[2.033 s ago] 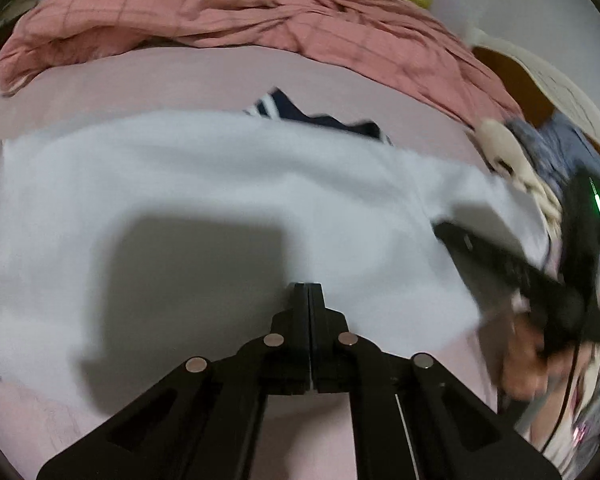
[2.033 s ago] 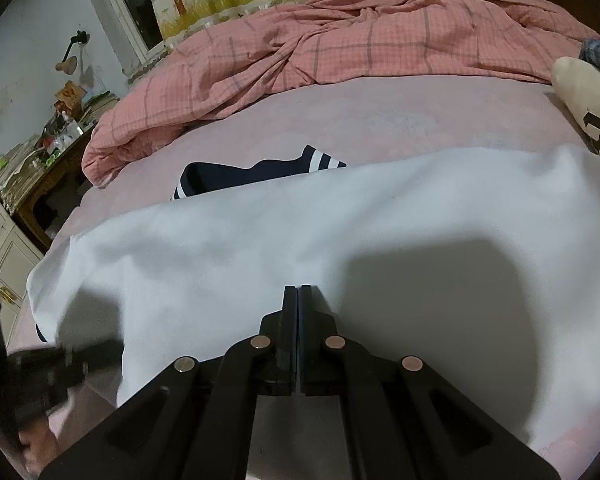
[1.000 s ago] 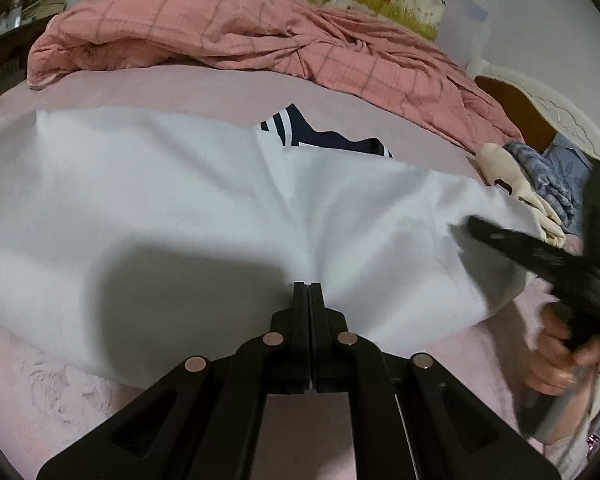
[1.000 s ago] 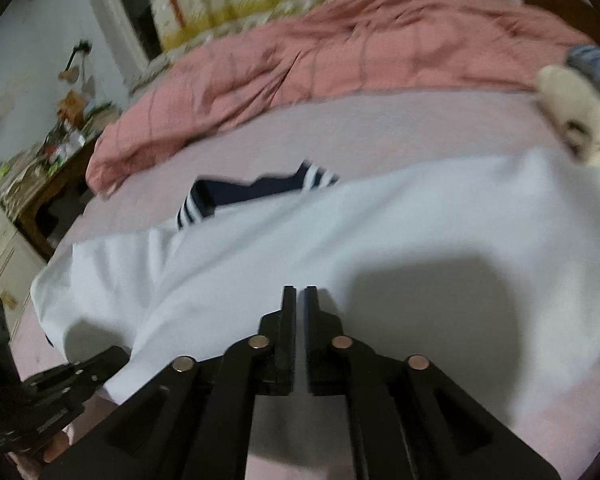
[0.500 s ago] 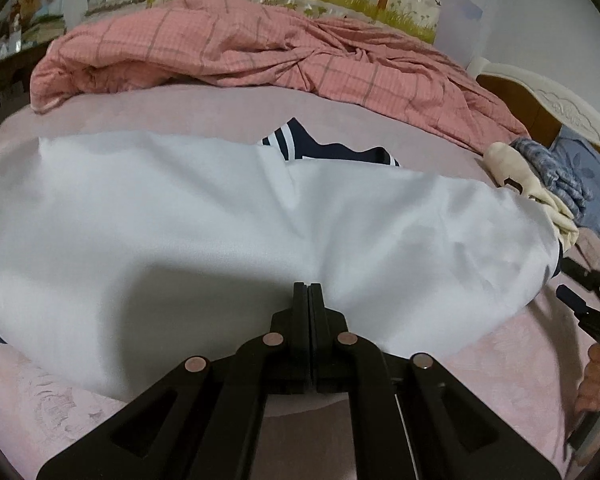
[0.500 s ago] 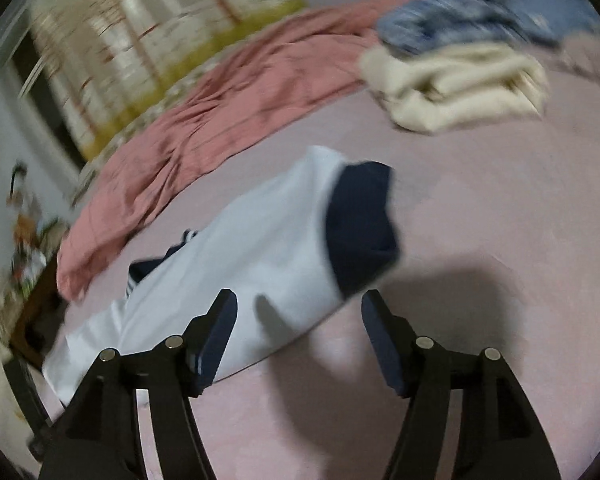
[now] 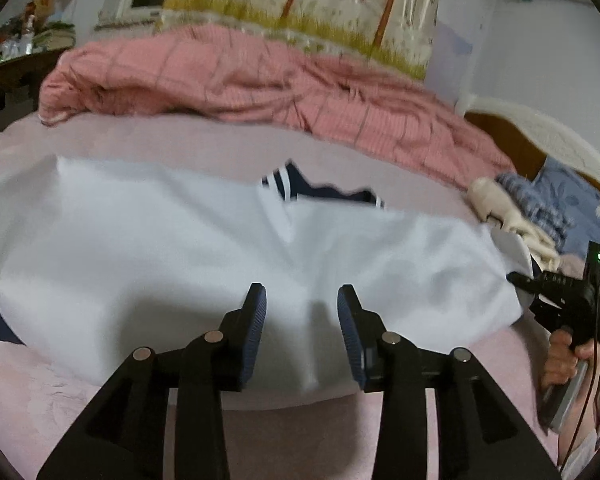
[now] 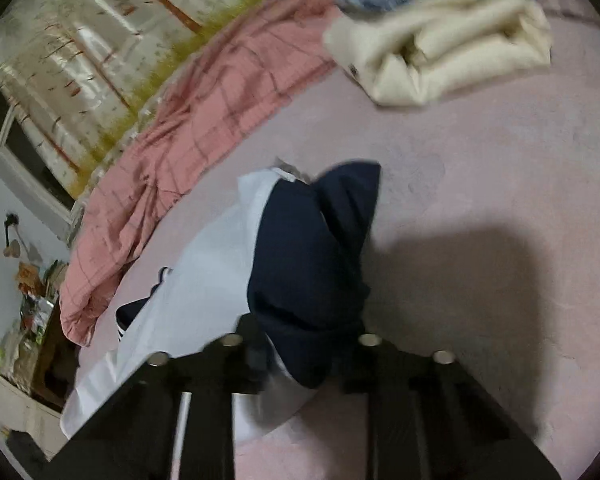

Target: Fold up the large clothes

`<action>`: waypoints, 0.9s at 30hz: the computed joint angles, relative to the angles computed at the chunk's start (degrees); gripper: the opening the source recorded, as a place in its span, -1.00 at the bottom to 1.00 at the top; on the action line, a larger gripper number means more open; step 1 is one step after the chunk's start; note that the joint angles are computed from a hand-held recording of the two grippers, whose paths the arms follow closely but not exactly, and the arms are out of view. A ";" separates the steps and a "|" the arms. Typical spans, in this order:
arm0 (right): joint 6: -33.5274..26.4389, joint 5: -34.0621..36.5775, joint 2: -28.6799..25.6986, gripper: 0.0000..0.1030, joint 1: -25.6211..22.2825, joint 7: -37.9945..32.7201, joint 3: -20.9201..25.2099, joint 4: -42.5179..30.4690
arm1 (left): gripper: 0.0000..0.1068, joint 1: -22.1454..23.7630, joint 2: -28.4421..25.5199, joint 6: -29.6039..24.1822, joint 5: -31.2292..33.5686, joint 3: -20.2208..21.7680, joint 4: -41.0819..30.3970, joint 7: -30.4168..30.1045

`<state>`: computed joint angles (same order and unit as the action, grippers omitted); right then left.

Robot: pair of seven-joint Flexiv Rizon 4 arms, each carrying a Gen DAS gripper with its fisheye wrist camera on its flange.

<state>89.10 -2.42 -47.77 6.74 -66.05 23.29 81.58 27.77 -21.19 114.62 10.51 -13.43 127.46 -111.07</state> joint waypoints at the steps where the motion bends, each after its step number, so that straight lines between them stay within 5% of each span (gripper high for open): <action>1: 1.47 3.25 1.69 -0.62 2.78 -3.15 -3.31 0.90 | -0.29 -0.69 0.03 1.70 -0.32 0.88 0.35 -0.13; 6: 14.72 -3.59 8.39 -0.63 19.64 2.14 -24.72 10.82 | -0.21 -8.11 0.13 7.88 -5.84 8.90 1.50 -0.64; 10: 16.50 -4.93 11.53 -0.63 26.31 1.07 -29.38 12.84 | -0.21 -17.95 0.04 9.12 -18.99 16.33 2.82 7.22; 13: 16.61 -5.75 12.86 -0.63 32.34 -1.40 -33.42 13.68 | -0.21 -15.02 0.64 9.46 -14.50 15.77 2.91 2.38; 18: 11.45 -9.74 11.78 -0.63 38.15 -3.45 -34.79 12.34 | -0.20 -19.94 0.76 15.40 -23.81 19.27 5.12 7.48; 21: 7.26 -13.34 9.99 -0.63 45.08 -4.27 -41.33 14.03 | -0.20 -24.35 -0.15 16.20 -32.81 20.74 5.18 13.28; 25: 8.99 -14.83 8.97 -0.62 48.31 -3.48 -44.03 16.45 | -0.20 -21.32 0.48 14.56 -29.47 18.72 4.94 11.78; 27: 8.25 -15.16 9.17 -0.55 44.89 -2.68 -39.81 15.30 | -0.16 -21.38 0.50 15.17 -29.43 18.77 5.09 11.86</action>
<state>97.35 -17.58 -38.60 51.62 -68.73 -16.52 96.88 6.39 -20.70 129.79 -18.93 5.34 132.55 -99.21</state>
